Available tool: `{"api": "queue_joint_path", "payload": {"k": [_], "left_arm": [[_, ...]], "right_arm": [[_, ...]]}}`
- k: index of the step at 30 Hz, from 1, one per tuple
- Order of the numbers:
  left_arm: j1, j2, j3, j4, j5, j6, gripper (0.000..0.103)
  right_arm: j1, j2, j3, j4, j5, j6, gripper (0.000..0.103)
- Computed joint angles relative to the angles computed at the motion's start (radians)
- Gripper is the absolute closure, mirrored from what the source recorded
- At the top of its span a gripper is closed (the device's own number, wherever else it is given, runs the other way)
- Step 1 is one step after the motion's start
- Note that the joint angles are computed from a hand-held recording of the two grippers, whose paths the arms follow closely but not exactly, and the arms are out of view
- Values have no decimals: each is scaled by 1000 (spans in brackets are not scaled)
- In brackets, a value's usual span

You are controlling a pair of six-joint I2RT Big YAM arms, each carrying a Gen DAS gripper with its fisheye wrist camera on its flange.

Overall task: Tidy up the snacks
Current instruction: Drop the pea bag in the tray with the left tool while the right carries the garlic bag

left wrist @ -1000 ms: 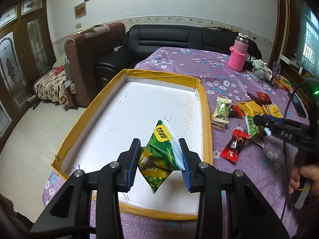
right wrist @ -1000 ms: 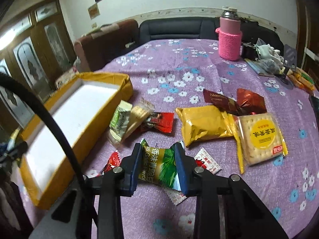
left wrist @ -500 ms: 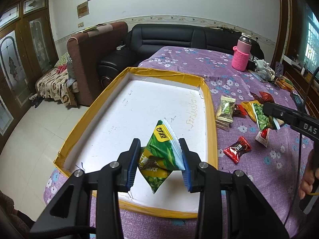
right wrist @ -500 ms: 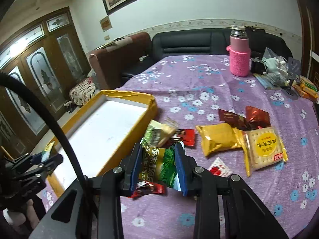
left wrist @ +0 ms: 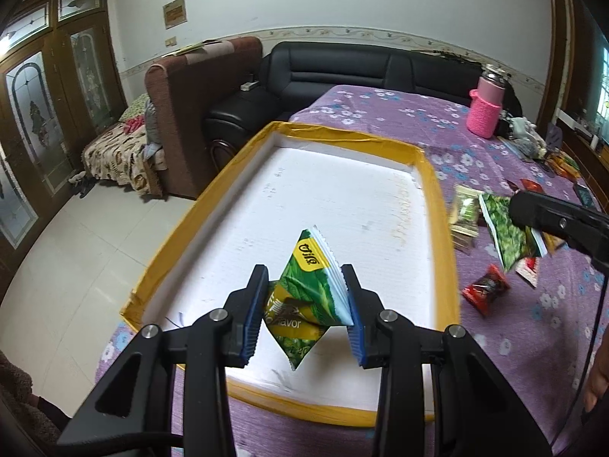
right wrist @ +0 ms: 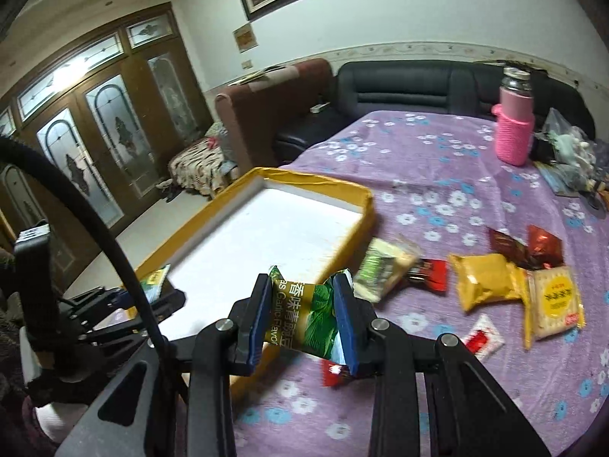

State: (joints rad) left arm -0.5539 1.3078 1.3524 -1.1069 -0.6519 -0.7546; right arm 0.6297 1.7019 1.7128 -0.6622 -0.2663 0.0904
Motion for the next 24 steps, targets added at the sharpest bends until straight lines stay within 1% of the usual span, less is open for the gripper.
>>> {"api": "queue_joint_path", "payload": {"k": [4,6,9,13,17,24], "left_arm": [[32,-7,-12,-6,-6,4,63],[56,-11,-24,-1,0,8,63],[89,-17,-39,5,18,10,63],[128,-25,-59,18,64,13,62],[145,-30,-74,33,91,11,61],[166,-41,-92,56,138,3,52]], "right_arm": [[27,44,54,-33,-43,2,71],[44,71,85,-52,-52,-4,71],[70,107,121,-76,-46,-21,71],[101,156,164,-112,-25,-48,71],[118,198,197,-145,-14,-60,71],[125,224,217,-172,-2,-79,71]]}}
